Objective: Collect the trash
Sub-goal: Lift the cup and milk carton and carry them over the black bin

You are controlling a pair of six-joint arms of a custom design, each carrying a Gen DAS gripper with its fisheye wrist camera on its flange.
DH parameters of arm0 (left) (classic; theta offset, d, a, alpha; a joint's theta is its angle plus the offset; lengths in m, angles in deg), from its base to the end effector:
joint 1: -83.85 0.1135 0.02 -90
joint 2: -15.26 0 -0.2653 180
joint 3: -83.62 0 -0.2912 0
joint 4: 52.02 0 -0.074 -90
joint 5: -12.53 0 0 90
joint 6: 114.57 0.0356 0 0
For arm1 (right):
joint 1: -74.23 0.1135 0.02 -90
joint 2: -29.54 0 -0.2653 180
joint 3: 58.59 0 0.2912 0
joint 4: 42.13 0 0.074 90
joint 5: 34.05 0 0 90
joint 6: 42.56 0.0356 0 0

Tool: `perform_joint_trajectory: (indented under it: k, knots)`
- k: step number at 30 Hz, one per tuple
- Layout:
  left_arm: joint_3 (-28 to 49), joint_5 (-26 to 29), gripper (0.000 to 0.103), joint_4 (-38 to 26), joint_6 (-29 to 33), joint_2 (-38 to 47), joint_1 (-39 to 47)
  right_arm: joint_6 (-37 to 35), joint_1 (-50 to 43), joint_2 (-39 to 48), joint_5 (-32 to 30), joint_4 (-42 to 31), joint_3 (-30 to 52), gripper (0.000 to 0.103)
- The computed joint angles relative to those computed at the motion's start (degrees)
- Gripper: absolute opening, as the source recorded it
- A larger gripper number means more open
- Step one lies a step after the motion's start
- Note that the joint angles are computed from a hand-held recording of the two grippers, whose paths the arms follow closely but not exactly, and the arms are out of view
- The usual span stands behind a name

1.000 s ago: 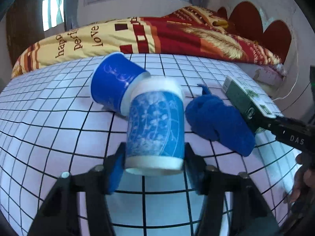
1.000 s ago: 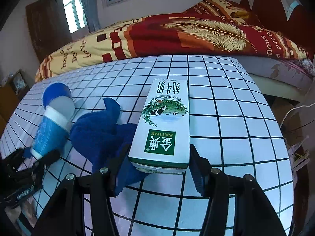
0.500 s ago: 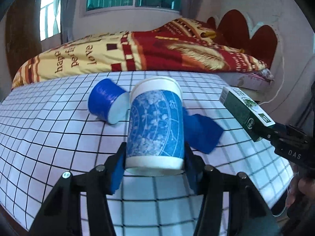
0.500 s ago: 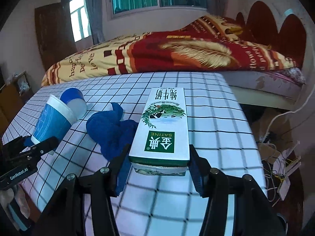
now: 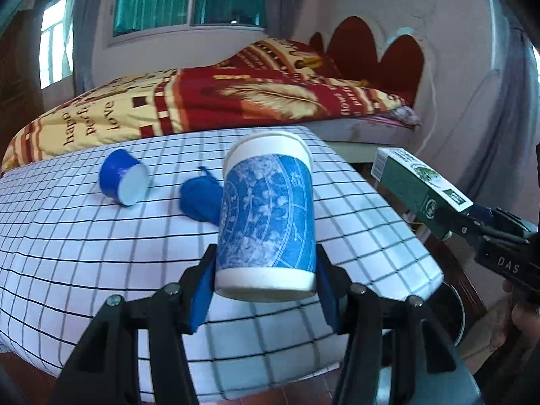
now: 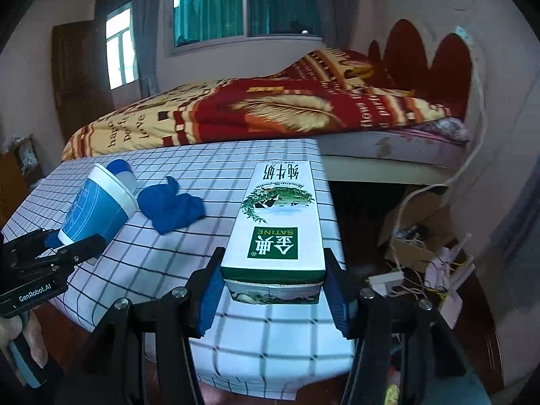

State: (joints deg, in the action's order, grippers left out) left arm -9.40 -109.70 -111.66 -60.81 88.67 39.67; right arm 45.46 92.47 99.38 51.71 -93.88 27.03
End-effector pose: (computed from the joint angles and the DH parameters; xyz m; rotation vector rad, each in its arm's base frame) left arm 0.2281 -0.1951 0.3611 -0.1040 2.2249 -0.0879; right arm 0.2816 0.0956 0.3774 -0.4283 2.1650 0.2400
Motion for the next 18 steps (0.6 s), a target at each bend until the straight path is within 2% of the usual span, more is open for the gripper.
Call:
perform_joint_trajectory:
  k: [8, 18]
  knots:
    - [4.9, -0.9, 0.055, 1.2, -0.7, 6.2, -6.1, -3.5, -11.4, -8.6, -4.4, -3.7, -5.3, 0.056]
    - [10.7, 0.6, 0.055, 2.6, 0.7, 13.4, -10.3, -9.5, -25.8, -12.8, -11.5, -7.0, -8.6, 0.056]
